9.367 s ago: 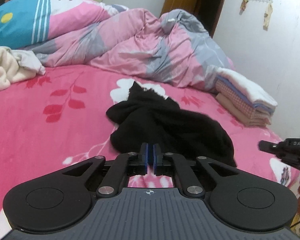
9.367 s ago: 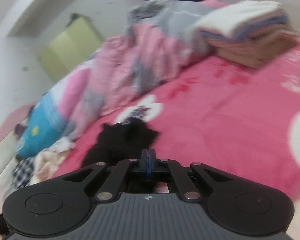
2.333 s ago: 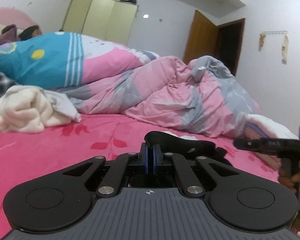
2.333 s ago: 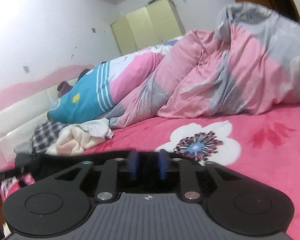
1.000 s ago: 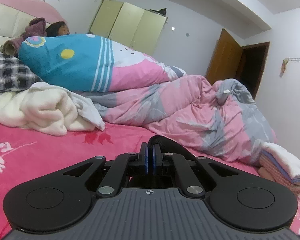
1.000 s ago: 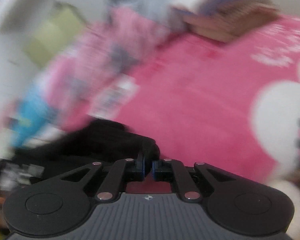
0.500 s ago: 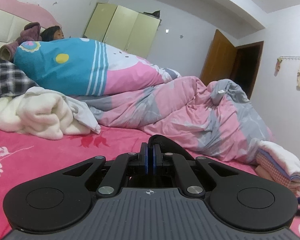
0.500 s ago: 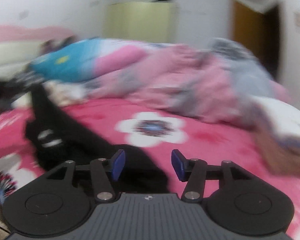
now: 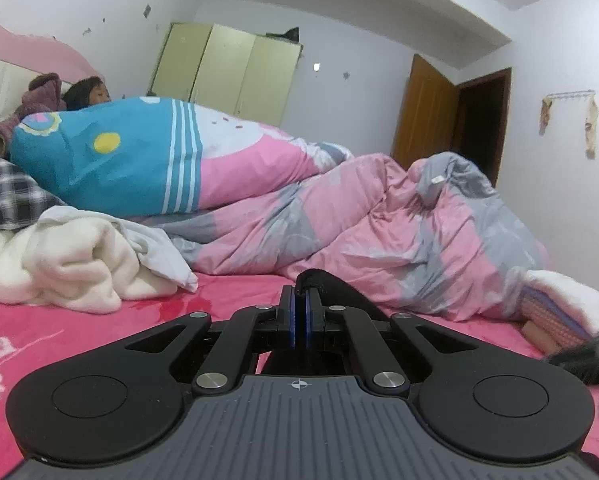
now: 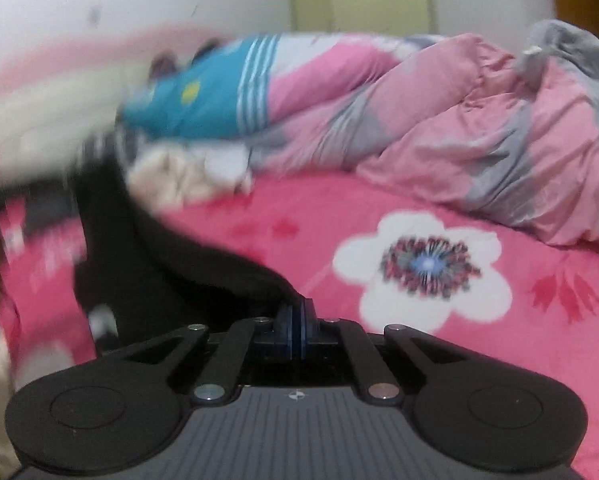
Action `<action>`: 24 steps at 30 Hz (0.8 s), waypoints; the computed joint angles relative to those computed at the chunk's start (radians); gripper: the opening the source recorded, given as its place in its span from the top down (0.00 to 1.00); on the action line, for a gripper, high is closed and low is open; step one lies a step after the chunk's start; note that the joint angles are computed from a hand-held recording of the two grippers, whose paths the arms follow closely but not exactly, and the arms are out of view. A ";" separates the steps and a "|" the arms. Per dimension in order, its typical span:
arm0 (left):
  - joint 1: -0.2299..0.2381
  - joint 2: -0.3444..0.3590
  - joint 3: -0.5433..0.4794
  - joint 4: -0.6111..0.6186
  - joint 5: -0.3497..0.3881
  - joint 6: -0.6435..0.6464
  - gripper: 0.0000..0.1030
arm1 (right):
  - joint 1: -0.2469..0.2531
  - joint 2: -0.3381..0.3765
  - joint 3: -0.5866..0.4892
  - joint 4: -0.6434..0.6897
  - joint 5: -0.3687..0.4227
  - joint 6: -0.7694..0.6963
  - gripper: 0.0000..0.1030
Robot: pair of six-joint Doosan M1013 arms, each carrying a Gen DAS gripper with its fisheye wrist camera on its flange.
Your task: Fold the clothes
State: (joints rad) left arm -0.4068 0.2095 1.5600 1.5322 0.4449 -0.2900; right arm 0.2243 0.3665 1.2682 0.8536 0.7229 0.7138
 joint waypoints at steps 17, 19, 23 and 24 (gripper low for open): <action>0.123 0.393 -0.574 -0.611 -0.026 0.880 0.97 | 0.005 0.409 -0.639 -0.316 -0.025 0.585 0.98; 0.129 0.447 -0.658 -0.727 0.020 1.016 0.97 | 0.009 0.476 -0.746 -0.392 0.010 0.682 0.98; 0.132 0.544 -0.800 -0.884 0.154 1.189 0.97 | 0.019 0.615 -0.971 -0.525 0.128 0.827 0.98; 0.134 0.564 -0.829 -0.927 0.187 1.224 0.97 | 0.022 0.664 -1.055 -0.558 0.179 0.855 0.98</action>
State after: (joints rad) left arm -0.2729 0.7731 0.7314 0.6053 0.6319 0.9341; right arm 0.2467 1.0304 0.2133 0.2955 0.9015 1.5684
